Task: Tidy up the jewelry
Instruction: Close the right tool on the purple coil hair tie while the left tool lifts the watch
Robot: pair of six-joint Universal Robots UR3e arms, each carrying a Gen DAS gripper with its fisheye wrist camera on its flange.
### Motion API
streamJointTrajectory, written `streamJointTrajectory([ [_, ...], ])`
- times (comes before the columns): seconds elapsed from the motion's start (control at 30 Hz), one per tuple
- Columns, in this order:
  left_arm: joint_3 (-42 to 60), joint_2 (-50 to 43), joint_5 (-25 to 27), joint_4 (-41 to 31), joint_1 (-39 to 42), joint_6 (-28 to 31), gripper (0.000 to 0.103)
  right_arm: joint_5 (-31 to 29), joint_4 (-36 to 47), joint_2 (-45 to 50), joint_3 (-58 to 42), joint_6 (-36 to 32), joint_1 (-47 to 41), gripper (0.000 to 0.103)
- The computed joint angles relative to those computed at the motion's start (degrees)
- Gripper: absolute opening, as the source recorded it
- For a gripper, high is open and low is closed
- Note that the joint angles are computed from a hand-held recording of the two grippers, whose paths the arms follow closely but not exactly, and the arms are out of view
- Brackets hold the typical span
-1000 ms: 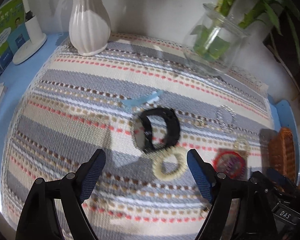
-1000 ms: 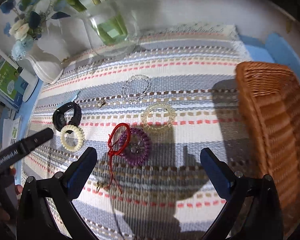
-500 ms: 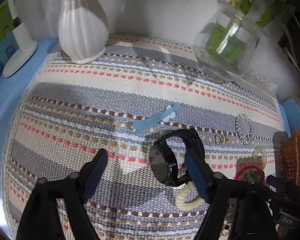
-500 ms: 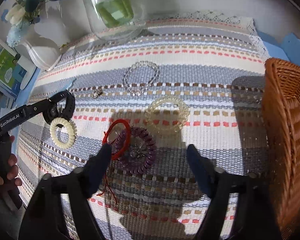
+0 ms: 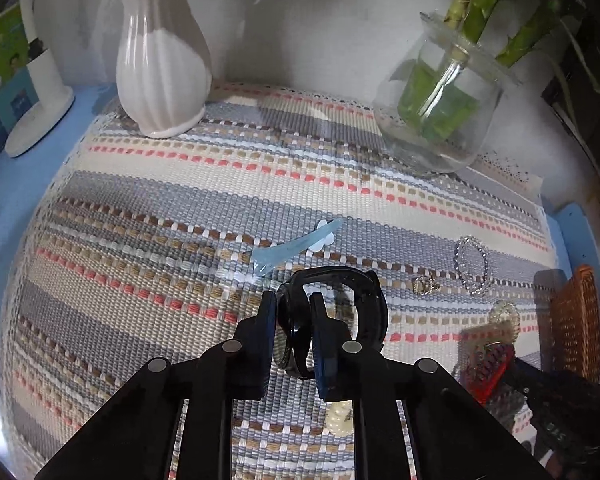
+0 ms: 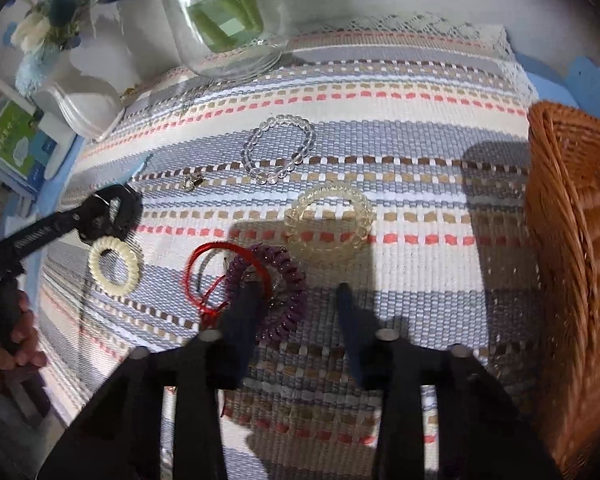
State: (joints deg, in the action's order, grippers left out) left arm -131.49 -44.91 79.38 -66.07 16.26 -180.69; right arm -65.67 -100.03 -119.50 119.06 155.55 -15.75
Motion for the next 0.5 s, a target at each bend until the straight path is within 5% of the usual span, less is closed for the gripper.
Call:
streamJointTrajectory([
  [0.13, 1.88, 3.49, -1.41, -4.39, 1.92, 1.24, 0.017, 0.77, -1.44, -0.38, 1.21, -2.09, 0.19, 0.013],
  [0.5, 6.39, 9.32, -3.76, -12.52, 3.20, 3.37, 0.017, 10.06, 19.07, -8.76, -4.55, -13.23, -13.76, 0.012],
])
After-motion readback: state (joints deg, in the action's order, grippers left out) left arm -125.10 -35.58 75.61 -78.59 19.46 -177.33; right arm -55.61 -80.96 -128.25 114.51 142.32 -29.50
